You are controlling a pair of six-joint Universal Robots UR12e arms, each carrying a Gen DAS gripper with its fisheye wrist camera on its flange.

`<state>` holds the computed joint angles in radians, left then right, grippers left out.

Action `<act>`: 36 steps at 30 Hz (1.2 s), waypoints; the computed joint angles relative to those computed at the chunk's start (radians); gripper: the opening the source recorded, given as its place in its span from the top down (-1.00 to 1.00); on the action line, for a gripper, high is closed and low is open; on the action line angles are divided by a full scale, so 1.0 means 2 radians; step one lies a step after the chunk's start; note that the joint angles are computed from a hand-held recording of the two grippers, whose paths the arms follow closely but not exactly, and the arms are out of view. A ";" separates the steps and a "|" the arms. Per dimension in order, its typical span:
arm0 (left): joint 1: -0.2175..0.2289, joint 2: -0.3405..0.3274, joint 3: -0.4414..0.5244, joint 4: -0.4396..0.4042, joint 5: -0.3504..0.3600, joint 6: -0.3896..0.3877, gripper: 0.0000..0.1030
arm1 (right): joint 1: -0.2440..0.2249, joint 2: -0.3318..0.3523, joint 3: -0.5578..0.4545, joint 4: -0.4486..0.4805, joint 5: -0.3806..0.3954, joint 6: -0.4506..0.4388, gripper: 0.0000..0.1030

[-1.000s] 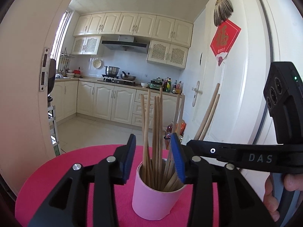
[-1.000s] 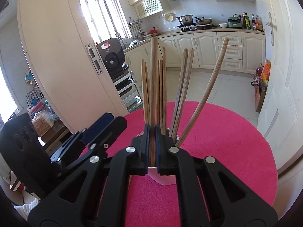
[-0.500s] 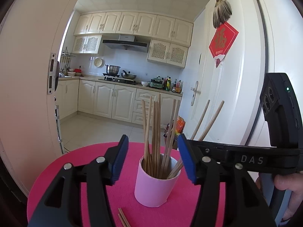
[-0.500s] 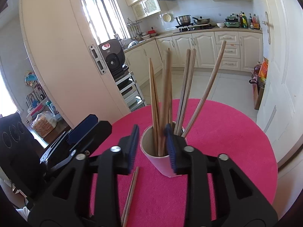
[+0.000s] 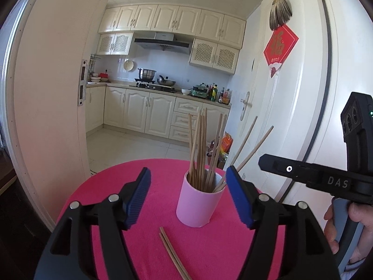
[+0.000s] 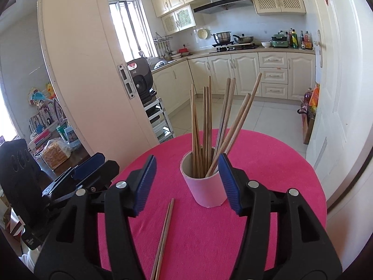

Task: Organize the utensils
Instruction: 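Move both open tools back down to the last two chopsticks on the table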

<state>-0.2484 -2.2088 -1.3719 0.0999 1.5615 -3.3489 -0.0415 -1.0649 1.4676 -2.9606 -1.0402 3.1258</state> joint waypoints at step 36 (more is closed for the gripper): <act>0.031 0.022 -0.042 -0.249 -0.056 -0.066 -0.28 | 0.063 0.037 -0.044 0.315 -0.121 -0.158 0.57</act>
